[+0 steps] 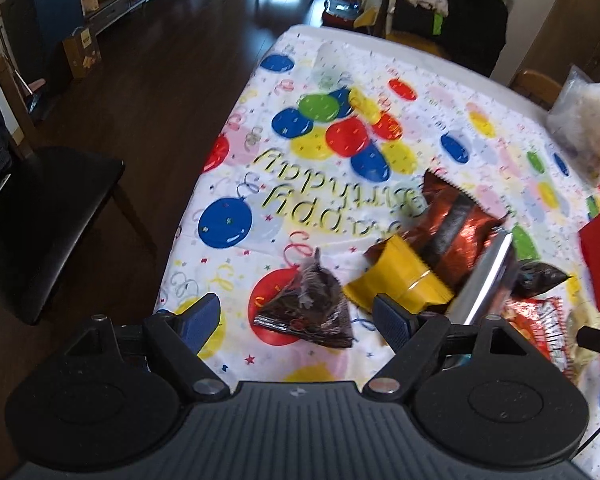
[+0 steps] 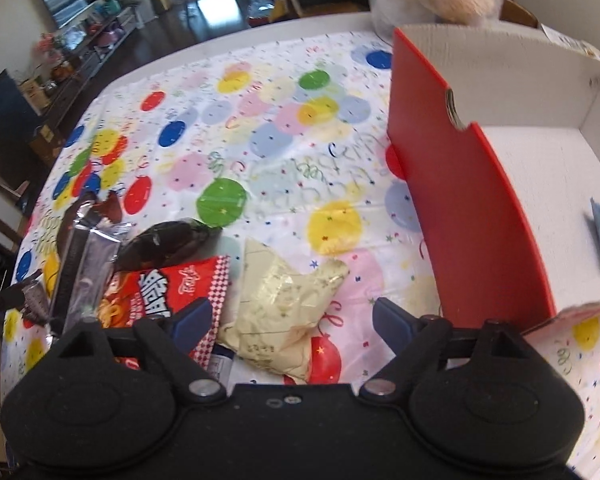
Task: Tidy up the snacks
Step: 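Grasp the dark chocolate pouch with left tool while right tool grasps the cream snack bag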
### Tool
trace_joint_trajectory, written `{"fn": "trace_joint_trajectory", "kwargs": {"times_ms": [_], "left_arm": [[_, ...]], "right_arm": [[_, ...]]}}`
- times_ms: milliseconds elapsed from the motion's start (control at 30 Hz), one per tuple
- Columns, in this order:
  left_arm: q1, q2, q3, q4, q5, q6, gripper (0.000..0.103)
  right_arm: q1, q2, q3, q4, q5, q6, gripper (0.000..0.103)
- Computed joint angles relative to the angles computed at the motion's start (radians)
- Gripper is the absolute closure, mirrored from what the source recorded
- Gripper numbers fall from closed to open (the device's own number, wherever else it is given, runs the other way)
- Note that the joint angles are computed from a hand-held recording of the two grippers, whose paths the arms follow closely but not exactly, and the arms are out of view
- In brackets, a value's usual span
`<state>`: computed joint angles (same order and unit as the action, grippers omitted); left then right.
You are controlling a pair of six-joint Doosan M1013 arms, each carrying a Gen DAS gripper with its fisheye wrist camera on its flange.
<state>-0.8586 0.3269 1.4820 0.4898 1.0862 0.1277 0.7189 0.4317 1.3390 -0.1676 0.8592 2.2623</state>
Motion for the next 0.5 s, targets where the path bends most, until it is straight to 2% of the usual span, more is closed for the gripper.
{"fn": "trace_joint_trajectory", "kwargs": {"times_ms": [267,300,333,400,500], "left_arm": [[0.017,0.010,0.006,-0.024,-0.031,0.018,0.021],[0.018,0.011,0.006,-0.026,-0.029,0.020,0.023],[0.021,0.011,0.007,-0.035,-0.035,0.026,0.030],[0.026,0.012,0.009,-0.050,-0.043,0.036,0.038],[0.024,0.012,0.010,-0.042,-0.051,0.043,0.045]], "right_arm": [[-0.002,0.016,-0.016,0.006,0.019,0.058,0.038],[-0.004,0.017,-0.015,0.019,0.018,0.062,0.042],[-0.006,0.018,-0.016,0.029,0.019,0.064,0.045],[-0.007,0.017,-0.013,0.040,0.014,0.061,0.049],[-0.006,0.018,-0.015,0.049,0.009,0.051,0.057]]}}
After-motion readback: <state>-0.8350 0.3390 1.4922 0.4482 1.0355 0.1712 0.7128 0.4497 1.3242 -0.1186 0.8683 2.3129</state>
